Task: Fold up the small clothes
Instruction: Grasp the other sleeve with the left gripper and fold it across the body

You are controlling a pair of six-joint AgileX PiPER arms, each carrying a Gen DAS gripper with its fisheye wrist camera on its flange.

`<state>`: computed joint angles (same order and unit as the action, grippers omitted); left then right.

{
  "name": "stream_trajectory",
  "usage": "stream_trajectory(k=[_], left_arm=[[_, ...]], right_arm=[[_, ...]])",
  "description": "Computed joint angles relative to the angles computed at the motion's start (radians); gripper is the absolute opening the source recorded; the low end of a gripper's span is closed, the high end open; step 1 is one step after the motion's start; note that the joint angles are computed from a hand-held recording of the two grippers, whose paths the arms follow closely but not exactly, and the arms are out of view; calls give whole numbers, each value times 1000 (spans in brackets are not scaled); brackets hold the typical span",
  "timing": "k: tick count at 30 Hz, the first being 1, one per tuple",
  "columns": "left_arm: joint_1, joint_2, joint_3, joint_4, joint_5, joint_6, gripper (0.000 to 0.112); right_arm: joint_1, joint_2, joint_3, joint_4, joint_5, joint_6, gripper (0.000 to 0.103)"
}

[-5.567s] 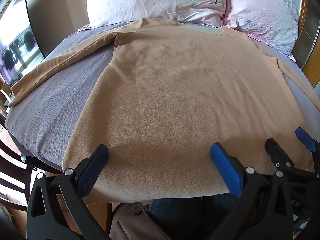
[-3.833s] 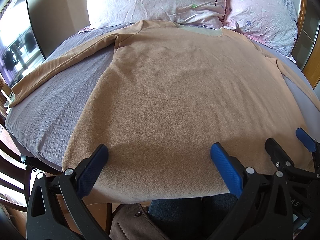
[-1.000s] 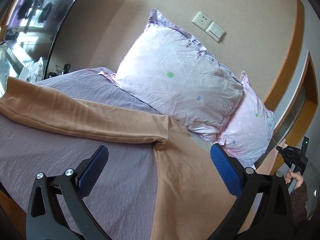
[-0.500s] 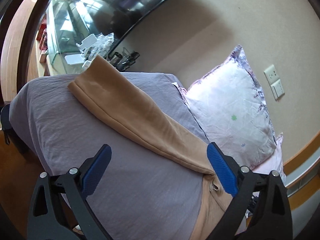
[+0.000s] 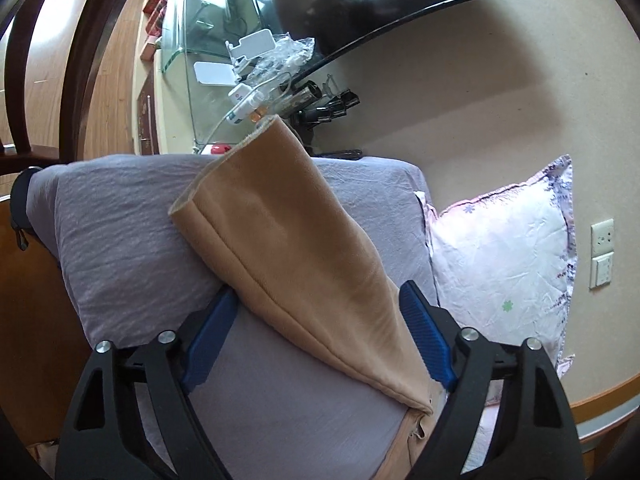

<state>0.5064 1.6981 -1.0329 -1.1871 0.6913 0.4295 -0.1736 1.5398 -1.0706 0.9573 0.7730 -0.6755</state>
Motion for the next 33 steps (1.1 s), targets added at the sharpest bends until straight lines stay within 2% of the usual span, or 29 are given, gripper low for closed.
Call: stream_trajectory(k=[2,3,4,7,11,13,16,18,21,24,25,27,28,29,30,32,33], left_arm=[[-8,32,-43,61,-13,-68,53],[-3,58,-62,75,-1,-85,28],[3,83,-78,85,15,-101,8],[-17,63,-84,93,-8,-93,6],[-157,-37,-149,72,-35,-32,5],[-296,-66,-215,72,-47,-14,5],[-560,-36,-341,86,-74,19,5],[-757,53,-467,122,-74,16,5],[-1026,287,-767,386,-2,-188,6],[-1233,539,-1067,686,154,-347,6],[-1286,588,-1127,786,201,-405,6],[-1364,588,-1127,950,233,-464,6],[-1385,546,-1067,984,206,-444,6],[-1391,479,-967,979,145,-406,7],[-1382,409,-867,933,85,-350,14],[-1329,292,-716,819,-5,-232,37],[-1283,253,-683,783,-30,-204,57]], right_arm=[[-12,-14,17,22,15,-27,77],[-22,-21,26,35,23,-42,77],[-37,-28,35,51,35,-60,78],[-87,-52,54,86,73,-103,78],[-170,-106,79,108,97,-158,80],[-222,-128,96,128,95,-189,81],[-318,-146,144,180,94,-224,81],[-388,-147,176,206,87,-236,81],[-473,-136,214,224,61,-252,81],[-558,-95,219,216,61,-248,81],[-587,-81,208,200,70,-235,81],[-634,-50,179,175,99,-217,80],[-649,-38,167,167,111,-217,80],[-656,-26,151,160,121,-218,78],[-652,-13,134,150,125,-214,72],[-616,6,101,122,134,-194,61],[-587,24,77,100,131,-179,55]])
